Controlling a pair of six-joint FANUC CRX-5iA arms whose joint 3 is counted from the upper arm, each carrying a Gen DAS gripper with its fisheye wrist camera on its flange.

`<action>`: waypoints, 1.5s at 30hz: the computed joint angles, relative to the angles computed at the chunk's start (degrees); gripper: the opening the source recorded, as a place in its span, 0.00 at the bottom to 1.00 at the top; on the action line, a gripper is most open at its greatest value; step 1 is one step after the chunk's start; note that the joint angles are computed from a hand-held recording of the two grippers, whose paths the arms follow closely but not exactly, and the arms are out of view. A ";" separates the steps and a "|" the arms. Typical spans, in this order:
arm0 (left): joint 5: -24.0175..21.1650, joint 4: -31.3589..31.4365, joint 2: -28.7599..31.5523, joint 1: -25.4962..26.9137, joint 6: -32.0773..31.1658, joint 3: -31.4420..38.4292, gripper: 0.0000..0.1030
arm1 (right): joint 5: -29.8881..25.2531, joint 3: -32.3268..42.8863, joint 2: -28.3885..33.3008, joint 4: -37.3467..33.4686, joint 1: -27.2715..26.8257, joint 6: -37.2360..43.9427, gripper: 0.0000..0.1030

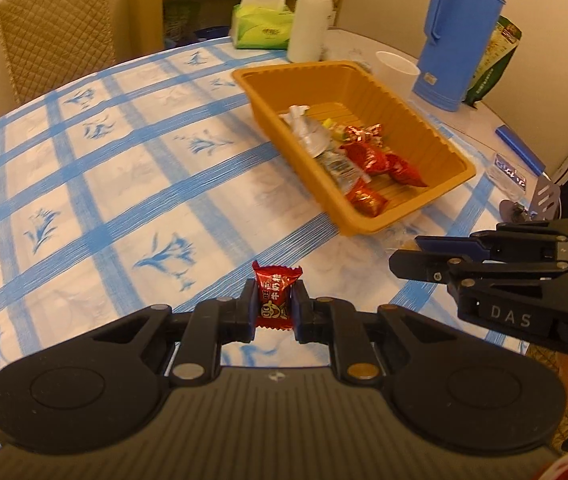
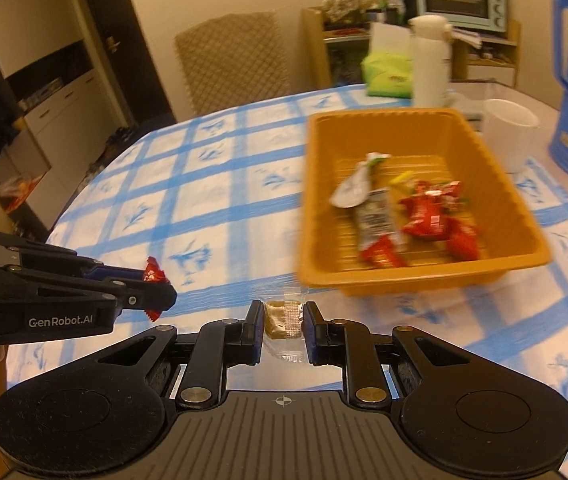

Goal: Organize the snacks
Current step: 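Carry the red candy and clear pouch over the orange tray and lower them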

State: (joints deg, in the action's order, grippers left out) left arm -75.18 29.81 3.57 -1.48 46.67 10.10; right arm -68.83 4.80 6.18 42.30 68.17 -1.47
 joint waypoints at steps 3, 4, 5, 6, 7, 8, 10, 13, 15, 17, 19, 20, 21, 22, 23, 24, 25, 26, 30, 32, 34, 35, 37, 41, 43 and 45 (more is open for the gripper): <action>0.51 -0.18 1.28 -2.47 1.02 1.58 0.14 | -0.54 -2.75 -2.51 0.94 -0.48 -1.31 0.20; 0.78 -0.15 1.77 -3.34 1.30 2.18 0.14 | -0.63 -3.60 -3.29 1.31 -0.71 -1.66 0.21; 1.15 -0.06 2.29 -4.23 1.50 2.78 0.14 | -0.73 -4.39 -4.04 1.70 -0.95 -1.86 0.21; 1.46 -0.02 2.73 -4.98 1.73 3.33 0.14 | -0.83 -5.17 -4.77 2.10 -1.21 -2.01 0.21; 1.91 0.01 3.29 -5.85 1.99 3.97 0.14 | -0.86 -5.94 -5.46 2.51 -1.52 -2.04 0.21; 2.38 -0.04 3.85 -6.76 2.37 4.67 0.14 | -0.84 -6.60 -6.09 2.86 -1.94 -1.94 0.21; 3.17 -0.16 5.10 -8.34 3.23 6.19 0.14 | -0.63 -8.05 -7.42 3.55 -2.77 -1.83 0.21; 4.48 -0.57 7.01 -10.47 4.63 8.58 0.14 | 0.38 -9.94 -8.94 4.05 -4.47 -1.36 0.21; 5.28 -0.99 8.36 -11.73 5.67 10.41 0.14 | 1.21 -10.87 -9.70 4.28 -5.83 -0.53 0.21; 6.09 -1.43 9.77 -12.89 6.62 12.39 0.14 | 2.30 -11.84 -10.41 4.80 -7.12 0.20 0.21; 6.77 -2.29 11.19 -13.96 7.61 14.48 0.14 | 3.85 -12.54 -10.76 5.26 -8.67 0.94 0.21; 7.13 -2.71 11.91 -14.46 8.06 15.50 0.14 | 4.71 -12.86 -10.95 5.41 -9.48 1.20 0.21; 7.51 -3.02 12.58 -14.88 8.51 16.41 0.14 | 5.71 -13.20 -11.15 5.55 -10.34 1.37 0.21; 7.77 -3.44 13.38 -15.31 9.10 17.48 0.14 | 6.68 -13.44 -11.30 5.55 -11.21 1.59 0.21; 7.54 -3.95 14.35 -15.68 9.71 18.90 0.14 | 7.48 -13.53 -11.38 5.46 -11.97 1.91 0.21; 7.35 -4.36 15.30 -16.04 10.07 20.20 0.14 | 8.35 -13.60 -11.42 5.43 -12.76 2.37 0.21; 7.49 -4.86 16.03 -16.38 10.38 21.19 0.14 | 9.09 -13.62 -11.37 5.52 -13.50 2.84 0.21; 7.71 -5.59 16.85 -16.81 10.74 22.34 0.14 | 9.75 -13.58 -11.27 5.53 -14.22 3.28 0.21; 7.58 -6.97 19.94 -17.70 12.51 26.40 0.14 | 12.40 -13.29 -10.89 4.24 -17.03 4.53 0.20; 7.07 -7.87 21.52 -18.03 13.60 28.54 0.14 | 13.48 -13.07 -10.69 3.23 -18.12 4.62 0.20; 7.12 -8.87 22.70 -18.35 14.50 30.01 0.14 | 13.99 -12.74 -10.39 2.41 -19.00 4.94 0.20; 6.69 -9.11 23.42 -18.44 15.02 30.93 0.15 | 14.19 -12.67 -10.23 2.28 -19.33 5.04 0.20; 5.86 -9.19 24.94 -18.54 16.29 32.69 0.15 | 14.67 -12.41 -9.87 1.56 -20.03 5.58 0.20; 4.73 -9.82 27.62 -18.96 17.90 35.94 0.15 | 15.27 -11.78 -8.79 0.28 -21.30 6.61 0.20; 4.12 -10.65 28.95 -19.25 18.54 37.88 0.15 | 15.14 -11.32 -8.15 -0.29 -21.77 7.08 0.20; 3.76 -10.79 30.01 -19.29 18.95 39.17 0.15 | 15.15 -10.91 -7.63 -0.96 -22.31 7.49 0.20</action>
